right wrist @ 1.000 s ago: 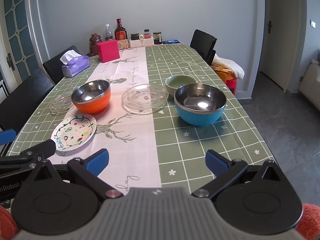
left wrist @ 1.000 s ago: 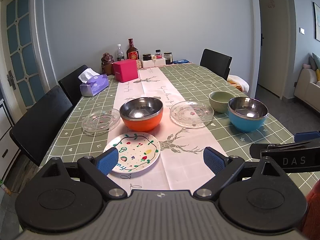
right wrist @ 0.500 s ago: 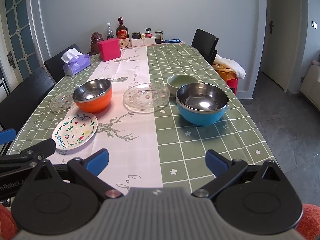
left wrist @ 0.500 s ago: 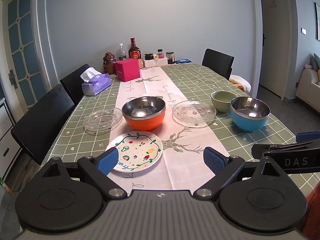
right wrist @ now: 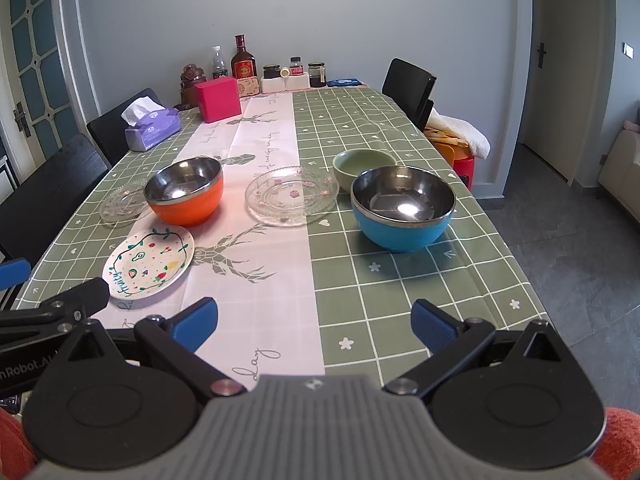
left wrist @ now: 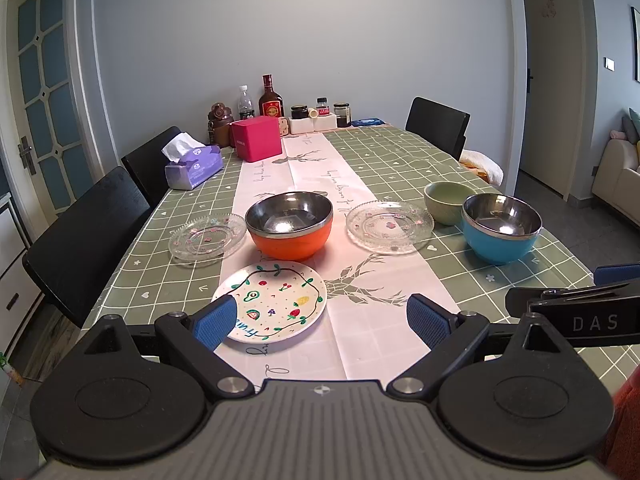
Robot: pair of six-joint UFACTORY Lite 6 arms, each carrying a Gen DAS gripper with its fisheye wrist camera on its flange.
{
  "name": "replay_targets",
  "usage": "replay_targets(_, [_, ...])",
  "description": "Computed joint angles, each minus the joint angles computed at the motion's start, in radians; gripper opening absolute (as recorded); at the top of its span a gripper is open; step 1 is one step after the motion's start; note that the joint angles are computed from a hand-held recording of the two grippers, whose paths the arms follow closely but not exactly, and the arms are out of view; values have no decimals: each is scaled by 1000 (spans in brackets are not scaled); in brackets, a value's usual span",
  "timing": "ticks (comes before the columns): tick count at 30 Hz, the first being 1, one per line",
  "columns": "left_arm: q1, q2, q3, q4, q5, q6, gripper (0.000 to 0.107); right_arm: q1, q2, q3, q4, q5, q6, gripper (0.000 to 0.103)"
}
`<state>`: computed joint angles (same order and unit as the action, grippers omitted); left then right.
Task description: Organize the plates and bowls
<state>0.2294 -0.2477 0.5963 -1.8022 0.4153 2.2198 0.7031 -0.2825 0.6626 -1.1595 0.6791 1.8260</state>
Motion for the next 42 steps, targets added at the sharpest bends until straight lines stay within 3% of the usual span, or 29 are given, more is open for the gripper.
replay_targets(9, [-7,19,19,10,-1,-23,103,-5,-17,-13,-24,4,-3,100])
replay_targets(14, [-6,47,59,71,76,-88,103,-61,-106,-90,-164,-55,37,100])
replay_targets(17, [-50,63,97,83,61,-149,90,-136,-129,-93,-189,-103,-10,100])
replay_targets(19, [-59,114,164,188,99,-303,86,-198,-127,-83,-196,-140,-50,99])
replay_targets(21, [-77,173,232,245,146,-369,81,-270,-108,-62,-190,-186,-98,88])
replay_targets(25, [-165,276,335,240,163,-372,69,-444,-29,0,-151,-306,-184,82])
replay_targets(27, [-218,363,424,284,163,-426,64,-507,51,64,-116,-326,-242,70])
replay_targets(29, [-264,461,526,332,162,-501,54,-571,130,126,-112,-358,-261,65])
replay_targets(32, [-319,618,662,341,151,-557,50,-675,252,227,-9,-429,-361,59])
replay_targets(37, [-414,856,937,620,88,-904,48,-789,449,408,459,-482,-826,48])
replay_targets(40, [-449,980,1107,806,117,-1133,36,-828,552,511,686,-457,-1053,43])
replay_targets(42, [-468,1065,1237,927,150,-1295,35,-855,620,580,820,-432,-1170,35])
